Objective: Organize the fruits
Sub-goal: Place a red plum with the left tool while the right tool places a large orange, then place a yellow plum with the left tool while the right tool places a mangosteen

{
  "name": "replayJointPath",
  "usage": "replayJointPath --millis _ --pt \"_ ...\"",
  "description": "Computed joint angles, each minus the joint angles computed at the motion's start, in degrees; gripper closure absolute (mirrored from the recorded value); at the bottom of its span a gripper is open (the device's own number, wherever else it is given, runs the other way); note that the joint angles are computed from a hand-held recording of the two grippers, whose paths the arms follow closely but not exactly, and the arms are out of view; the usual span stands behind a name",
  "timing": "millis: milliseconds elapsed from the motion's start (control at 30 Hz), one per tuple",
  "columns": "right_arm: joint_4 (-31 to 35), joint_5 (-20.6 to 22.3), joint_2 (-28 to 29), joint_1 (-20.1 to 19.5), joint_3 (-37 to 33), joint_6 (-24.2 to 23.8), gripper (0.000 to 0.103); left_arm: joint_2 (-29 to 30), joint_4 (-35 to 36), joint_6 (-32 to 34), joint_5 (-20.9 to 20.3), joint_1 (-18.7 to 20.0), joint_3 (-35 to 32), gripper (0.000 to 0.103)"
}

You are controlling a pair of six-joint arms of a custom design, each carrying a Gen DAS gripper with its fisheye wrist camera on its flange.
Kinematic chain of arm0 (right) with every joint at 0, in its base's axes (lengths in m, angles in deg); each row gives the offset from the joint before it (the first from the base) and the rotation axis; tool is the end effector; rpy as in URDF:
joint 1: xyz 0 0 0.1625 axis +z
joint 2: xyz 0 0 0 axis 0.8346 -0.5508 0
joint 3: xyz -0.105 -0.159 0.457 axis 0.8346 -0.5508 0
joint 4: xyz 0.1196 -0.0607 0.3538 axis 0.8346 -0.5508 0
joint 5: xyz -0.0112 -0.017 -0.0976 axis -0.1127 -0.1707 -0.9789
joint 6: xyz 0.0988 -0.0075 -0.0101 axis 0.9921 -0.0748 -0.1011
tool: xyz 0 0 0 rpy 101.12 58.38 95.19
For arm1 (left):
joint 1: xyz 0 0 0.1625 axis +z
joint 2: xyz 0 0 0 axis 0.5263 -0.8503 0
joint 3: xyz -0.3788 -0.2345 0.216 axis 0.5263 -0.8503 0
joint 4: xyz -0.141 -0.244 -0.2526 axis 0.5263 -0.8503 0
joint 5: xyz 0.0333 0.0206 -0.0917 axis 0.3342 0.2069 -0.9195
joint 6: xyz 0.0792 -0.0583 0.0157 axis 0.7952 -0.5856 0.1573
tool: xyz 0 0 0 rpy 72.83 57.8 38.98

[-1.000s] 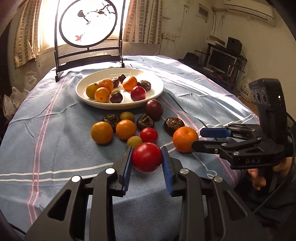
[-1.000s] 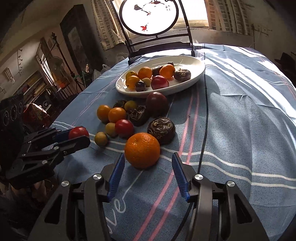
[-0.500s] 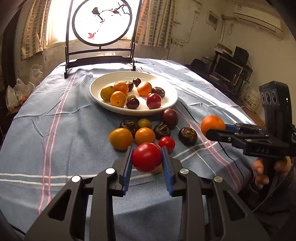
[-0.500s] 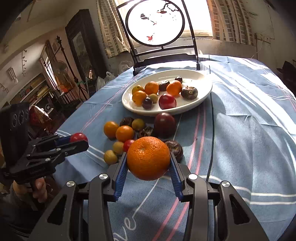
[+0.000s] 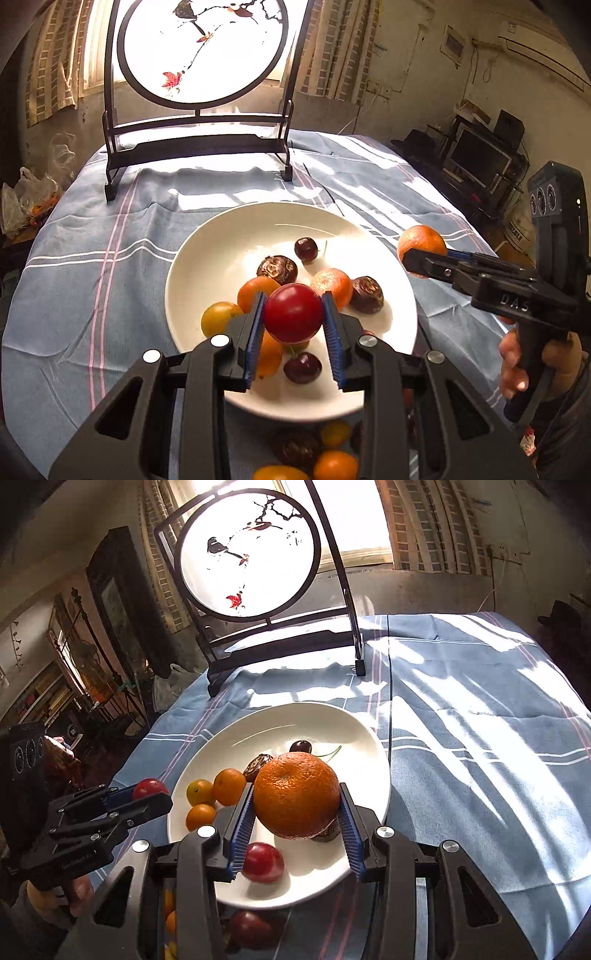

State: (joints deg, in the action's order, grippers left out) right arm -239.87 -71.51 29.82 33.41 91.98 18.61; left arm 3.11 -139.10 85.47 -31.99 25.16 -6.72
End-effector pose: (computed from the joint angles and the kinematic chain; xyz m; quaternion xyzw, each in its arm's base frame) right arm 0.1138 -0.8405 0.2796 0.2097 -0.9124 0.3042 0.1759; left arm -0.3038 -0.8136 0.0953 0.2308 0.8975 -0.3056 0.2187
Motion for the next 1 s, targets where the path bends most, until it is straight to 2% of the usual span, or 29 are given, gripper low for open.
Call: replayJointPath --millis 100,167,267,367,500,567,600,733,833,900,933,1000 --pt "2.08 -1.99 3.70 0.29 -5.38 0.27 0.058 3.04 6.44 -2.63 -0.46 1.46 -8.07 0.073" --pt "0.57 -3.55 4.94 0.76 -6.28 -1.54 0.056 4.41 9.67 -4.31 -0.86 2.25 -11.84 0.066" --pt "-3.39 -2.66 3.90 1.11 -3.51 -3.37 0.052 4.07 8.32 -5.91 -0.88 2.60 -11.66 0.056" --pt "-5.19 -0.94 0.90 0.99 1.34 -3.65 0.052 1.37 3.56 -4.82 -0.72 1.95 -5.64 0.055" --pt "-9.09 0.88 -4.76 0.37 11.60 -4.83 0.052 -3.80 -4.84 -1.63 -0.57 -0.10 7.63 0.053" --pt "-11.11 2.61 -7.84 -0.49 17.23 -4.68 0.052 -6.21 -8.16 -0.36 -0.66 -1.36 14.53 0.046" --pt "-12.18 3.23 -9.25 -0.97 19.90 -4.51 0.052 -7.26 -9.46 0.36 -0.65 -2.09 17.83 0.046" --pt "-15.72 4.97 -13.50 -2.92 28.72 -4.16 0.052 -10.18 -11.88 3.48 -1.23 -4.58 28.60 0.046" --pt "-16.95 4.59 -15.17 -3.76 32.74 -4.35 0.052 -10.58 -13.26 3.81 -0.61 -5.69 33.43 0.047" --pt "-17.56 5.21 -16.18 -4.32 34.95 -4.18 0.052 -9.73 -14.25 3.61 0.82 -6.05 34.98 0.053" --pt "-17.95 5.61 -16.59 -4.53 35.83 -4.20 0.052 -9.23 -14.22 3.06 1.37 -6.00 35.19 0.061" --pt "-18.74 6.03 -17.16 -4.82 37.24 -4.28 0.052 -8.44 -13.54 1.07 1.31 -5.56 35.09 0.066"
